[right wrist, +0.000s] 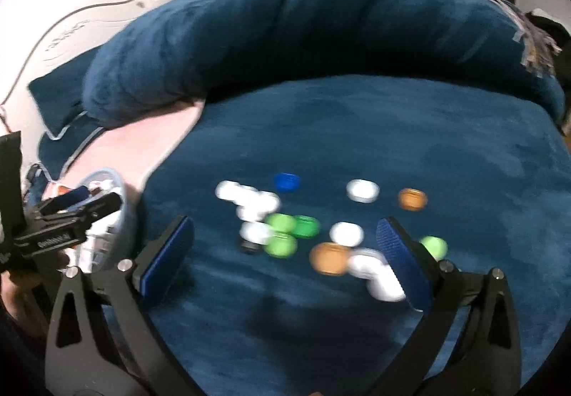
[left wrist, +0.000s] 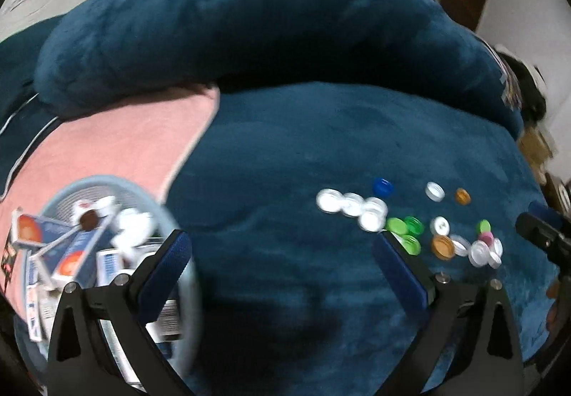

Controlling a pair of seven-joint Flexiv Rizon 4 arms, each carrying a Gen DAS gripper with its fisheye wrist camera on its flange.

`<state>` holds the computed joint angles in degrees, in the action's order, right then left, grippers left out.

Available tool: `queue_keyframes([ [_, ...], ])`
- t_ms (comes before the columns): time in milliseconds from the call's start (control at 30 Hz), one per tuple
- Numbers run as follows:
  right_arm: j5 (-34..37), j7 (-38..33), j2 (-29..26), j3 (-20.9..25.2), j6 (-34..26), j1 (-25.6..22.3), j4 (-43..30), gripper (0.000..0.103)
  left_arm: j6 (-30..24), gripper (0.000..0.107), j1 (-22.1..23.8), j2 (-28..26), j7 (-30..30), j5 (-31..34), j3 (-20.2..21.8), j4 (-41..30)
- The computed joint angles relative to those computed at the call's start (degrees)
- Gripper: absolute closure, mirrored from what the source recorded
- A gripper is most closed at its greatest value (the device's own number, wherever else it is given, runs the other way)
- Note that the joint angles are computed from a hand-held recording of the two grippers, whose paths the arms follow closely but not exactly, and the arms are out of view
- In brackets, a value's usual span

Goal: Organize objects
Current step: 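Move both open tools back over the scattered caps, then grasp a white cap with the right tool while the left grasps the black cap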

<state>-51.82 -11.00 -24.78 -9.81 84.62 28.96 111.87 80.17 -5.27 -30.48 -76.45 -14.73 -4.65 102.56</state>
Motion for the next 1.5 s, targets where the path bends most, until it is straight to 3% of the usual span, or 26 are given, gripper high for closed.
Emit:
queue_keyframes([
  [67,-1.67,1.87,1.37,-1.96,0.49,-0.24,2.92,0.000,-1.05,0.004,-1.88,-1.26,0.10,1.46,0.51,-1.72],
  [167,-10.55,12.16,3.37,-8.52,3.19,0.58,8.51,0.000,-1.88,0.004,-3.18,-2.62,0.79,2.44,-0.06,-2.73],
  [300,-11.66,19.69,2.90,-7.70,6.31,-3.20,12.16,0.000,-5.28,0.004,-5.51,-4.74,-0.07,3.42,0.77,-4.34],
  [400,-16.87,26.21,2.86,-12.76,9.53,-1.22,14.52,0.000,-6.70,0.004,-5.98,-5.74,-0.43,3.38,0.05,-4.76],
  [600,-18.96,26.01,3.59,-8.07,4.29,-5.46,16.67,0.000,-8.24,0.004,-7.71,-7.66,0.04,5.00,0.38,-5.57],
  [767,-28.74,31.02,2.67,-7.35,6.34,-8.21,15.52,0.001,-9.23,0.004,-7.75,-8.56,-0.44,4.92,0.25,-5.72],
  [867,-32.14,34.24,1.23,-5.97,7.64,-9.93,13.66,0.015,-9.00,0.004,-7.47,-8.59,-0.62,4.64,0.06,-5.68],
  [967,-25.87,27.92,-1.05,-1.41,6.58,-12.24,12.03,0.027,-8.97,0.004,-7.09,-8.70,-0.70,4.35,-0.01,-5.70],
  [1033,-22.91,24.40,-2.33,0.72,5.35,-13.14,10.91,0.041,-9.18,0.004,-7.00,-8.79,-0.97,4.30,0.23,-5.74],
  [1100,-23.04,23.69,-3.14,-0.22,6.90,-12.60,10.36,0.065,-9.24,0.004,-6.67,-8.97,-1.19,4.03,0.21,-5.83],
  [1167,-23.67,23.63,-3.11,-1.68,7.97,-11.46,10.37,0.072,-8.76,0.004,-5.98,-9.16,-1.15,3.41,-0.34,-5.68],
  [1300,-31.59,30.67,-2.32,-4.63,10.98,-10.65,10.31,0.072,-6.87,0.004,-3.63,-9.57,0.38,0.95,-3.34,-4.93],
  [1500,-33.11,31.56,-2.05,-0.35,9.79,-14.11,10.08,0.072,-4.65,0.007,-3.00,-11.13,3.43,-0.41,-5.04,-5.82],
])
